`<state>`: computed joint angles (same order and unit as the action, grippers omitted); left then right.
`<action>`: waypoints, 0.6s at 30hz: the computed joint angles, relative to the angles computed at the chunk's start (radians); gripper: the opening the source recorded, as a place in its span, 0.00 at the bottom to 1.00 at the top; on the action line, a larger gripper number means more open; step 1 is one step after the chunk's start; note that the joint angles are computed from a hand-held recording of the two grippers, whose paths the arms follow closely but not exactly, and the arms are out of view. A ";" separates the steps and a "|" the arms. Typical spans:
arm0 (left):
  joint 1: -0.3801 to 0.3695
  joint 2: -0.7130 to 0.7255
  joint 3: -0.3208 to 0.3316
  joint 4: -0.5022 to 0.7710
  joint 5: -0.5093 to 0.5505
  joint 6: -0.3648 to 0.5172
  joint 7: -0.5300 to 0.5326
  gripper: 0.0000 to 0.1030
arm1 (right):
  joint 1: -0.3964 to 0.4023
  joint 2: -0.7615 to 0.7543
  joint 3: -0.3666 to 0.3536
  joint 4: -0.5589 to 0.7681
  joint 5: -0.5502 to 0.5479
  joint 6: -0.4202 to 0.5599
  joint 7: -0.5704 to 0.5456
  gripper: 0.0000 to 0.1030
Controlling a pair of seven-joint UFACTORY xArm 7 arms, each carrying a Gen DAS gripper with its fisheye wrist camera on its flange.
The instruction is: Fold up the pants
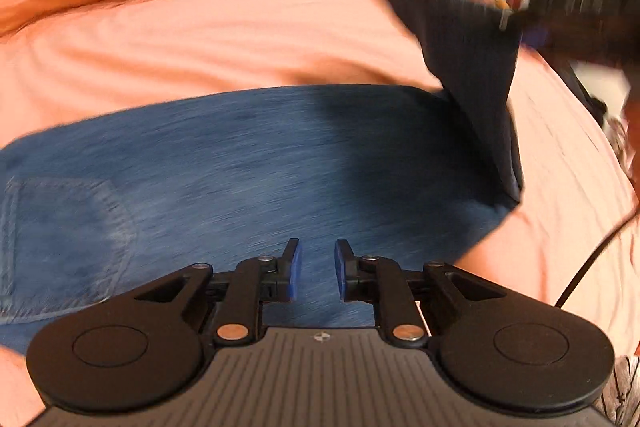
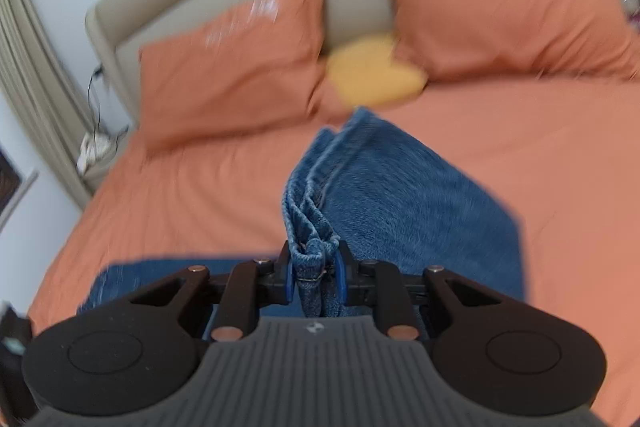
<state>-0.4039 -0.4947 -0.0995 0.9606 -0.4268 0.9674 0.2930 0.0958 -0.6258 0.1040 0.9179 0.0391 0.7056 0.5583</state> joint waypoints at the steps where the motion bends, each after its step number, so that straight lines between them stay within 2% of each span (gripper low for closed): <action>1: 0.005 -0.009 0.015 -0.011 -0.007 0.004 0.003 0.19 | 0.012 0.019 0.016 -0.016 0.010 -0.012 0.011 0.15; 6: 0.023 -0.002 0.055 -0.033 -0.059 0.003 0.008 0.20 | 0.085 0.098 0.055 -0.088 0.037 -0.013 0.031 0.15; 8: 0.028 -0.010 0.076 -0.040 -0.084 0.018 0.023 0.29 | 0.109 0.120 0.056 -0.111 0.040 -0.010 0.020 0.15; 10: 0.032 -0.010 0.085 -0.040 -0.117 0.025 0.023 0.42 | 0.125 0.143 0.056 -0.116 0.041 0.005 0.014 0.16; 13: 0.035 0.021 0.093 -0.028 -0.171 0.021 0.022 0.55 | 0.152 0.168 0.033 -0.129 0.081 0.005 -0.003 0.27; 15: 0.036 0.049 0.094 -0.011 -0.209 0.018 0.020 0.64 | 0.173 0.176 0.007 -0.124 0.127 -0.001 -0.033 0.43; 16: 0.036 0.067 0.092 -0.003 -0.228 0.009 0.018 0.69 | 0.180 0.169 0.002 -0.121 0.141 0.007 -0.047 0.45; 18: 0.039 0.101 0.081 0.012 -0.257 -0.010 0.009 0.72 | 0.178 0.154 -0.004 -0.107 0.132 0.038 -0.087 0.48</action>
<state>-0.3650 -0.3939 -0.0181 0.9727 -0.6842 0.9575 0.3024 0.2742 -0.4713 0.1002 0.8107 0.1706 0.7439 0.4710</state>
